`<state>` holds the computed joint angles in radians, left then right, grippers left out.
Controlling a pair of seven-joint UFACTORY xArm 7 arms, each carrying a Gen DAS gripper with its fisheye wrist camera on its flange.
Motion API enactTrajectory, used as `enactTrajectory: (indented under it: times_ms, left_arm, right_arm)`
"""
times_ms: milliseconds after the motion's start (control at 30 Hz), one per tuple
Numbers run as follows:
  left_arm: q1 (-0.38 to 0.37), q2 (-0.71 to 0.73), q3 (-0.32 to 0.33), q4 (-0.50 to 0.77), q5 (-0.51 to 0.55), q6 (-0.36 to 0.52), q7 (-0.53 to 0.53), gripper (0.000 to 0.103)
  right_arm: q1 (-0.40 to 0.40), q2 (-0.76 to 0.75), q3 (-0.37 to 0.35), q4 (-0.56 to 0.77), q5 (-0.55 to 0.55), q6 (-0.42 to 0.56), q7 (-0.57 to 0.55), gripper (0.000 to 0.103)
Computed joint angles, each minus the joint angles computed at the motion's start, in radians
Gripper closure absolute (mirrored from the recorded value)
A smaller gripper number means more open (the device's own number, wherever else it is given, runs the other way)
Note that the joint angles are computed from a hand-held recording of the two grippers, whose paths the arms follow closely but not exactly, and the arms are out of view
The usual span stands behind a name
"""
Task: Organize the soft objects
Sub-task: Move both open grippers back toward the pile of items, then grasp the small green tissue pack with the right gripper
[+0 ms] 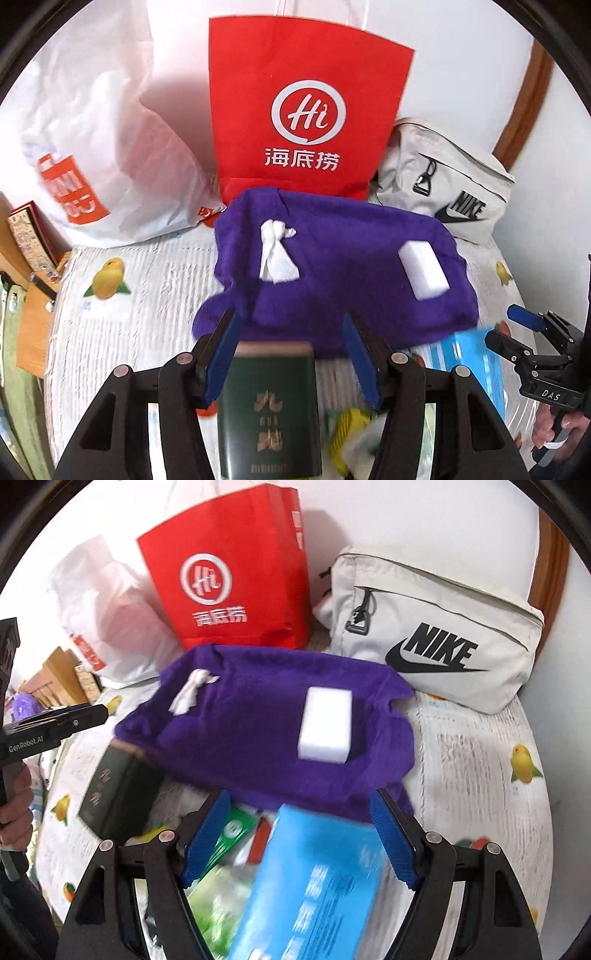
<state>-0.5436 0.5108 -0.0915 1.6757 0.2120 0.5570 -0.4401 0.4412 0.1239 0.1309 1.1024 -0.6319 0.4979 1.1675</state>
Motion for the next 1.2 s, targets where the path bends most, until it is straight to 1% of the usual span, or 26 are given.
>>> enactTrajectory:
  times_ms: [167, 267, 400, 467, 533, 600, 667, 733, 833, 933, 1067, 1100, 1133, 1167, 1200]
  left_arm:
    - [-0.014, -0.15, 0.007, -0.21, 0.041, -0.074, -0.068, 0.048]
    - [-0.015, -0.226, 0.001, -0.321, 0.079, -0.106, -0.131, 0.048]
    - [-0.001, -0.308, -0.019, -0.451, 0.113, -0.151, -0.212, 0.048]
    - [0.008, -0.343, -0.032, -0.508, 0.129, -0.167, -0.242, 0.048]
    - [0.017, -0.369, -0.046, -0.557, 0.143, -0.184, -0.262, 0.048]
    - [0.023, -0.394, -0.057, -0.602, 0.16, -0.199, -0.291, 0.048]
    - [0.03, -0.415, -0.066, -0.648, 0.177, -0.226, -0.328, 0.048]
    - [0.039, -0.424, -0.08, -0.684, 0.165, -0.247, -0.339, 0.048]
    - [0.044, -0.427, -0.097, -0.71, 0.14, -0.243, -0.338, 0.048]
    - [0.036, -0.432, -0.096, -0.73, 0.195, -0.25, -0.389, 0.048]
    - [0.037, -0.442, -0.099, -0.77, 0.215, -0.294, -0.424, 0.048]
    - [0.039, -0.443, -0.1, -0.78, 0.214, -0.307, -0.427, 0.048]
    - [0.043, -0.444, -0.103, -0.792, 0.203, -0.323, -0.419, 0.048]
    - [0.045, -0.445, -0.106, -0.803, 0.19, -0.335, -0.408, 0.048]
    - [0.047, -0.446, -0.107, -0.814, 0.182, -0.346, -0.399, 0.048]
  right_arm:
    - [0.023, -0.063, 0.029, -0.079, -0.07, -0.042, 0.086, 0.025]
    - [0.044, -0.085, 0.061, -0.111, -0.142, -0.033, 0.162, 0.025]
    - [0.064, -0.072, 0.086, -0.131, -0.194, -0.069, 0.185, 0.025]
    - [0.088, -0.051, 0.092, -0.12, -0.258, -0.045, 0.223, 0.025]
    - [0.111, -0.029, 0.092, -0.109, -0.304, -0.024, 0.246, 0.029]
    - [0.13, -0.01, 0.086, -0.104, -0.351, -0.023, 0.269, 0.031]
    - [0.148, 0.011, 0.081, -0.092, -0.372, -0.003, 0.265, 0.032]
    - [0.167, 0.033, 0.077, -0.076, -0.386, 0.032, 0.239, 0.037]
    - [0.194, 0.063, 0.065, -0.047, -0.425, 0.071, 0.228, 0.04]
    - [0.211, 0.101, 0.06, -0.016, -0.409, 0.105, 0.173, 0.04]
    - [0.241, 0.128, 0.042, 0.008, -0.434, 0.135, 0.156, 0.042]
    - [0.244, 0.131, 0.038, 0.01, -0.438, 0.134, 0.157, 0.049]
    - [0.238, 0.131, 0.037, 0.008, -0.423, 0.12, 0.147, 0.066]
    - [0.232, 0.129, 0.036, 0.004, -0.406, 0.098, 0.139, 0.073]
    - [0.227, 0.125, 0.034, -0.002, -0.39, 0.075, 0.141, 0.078]
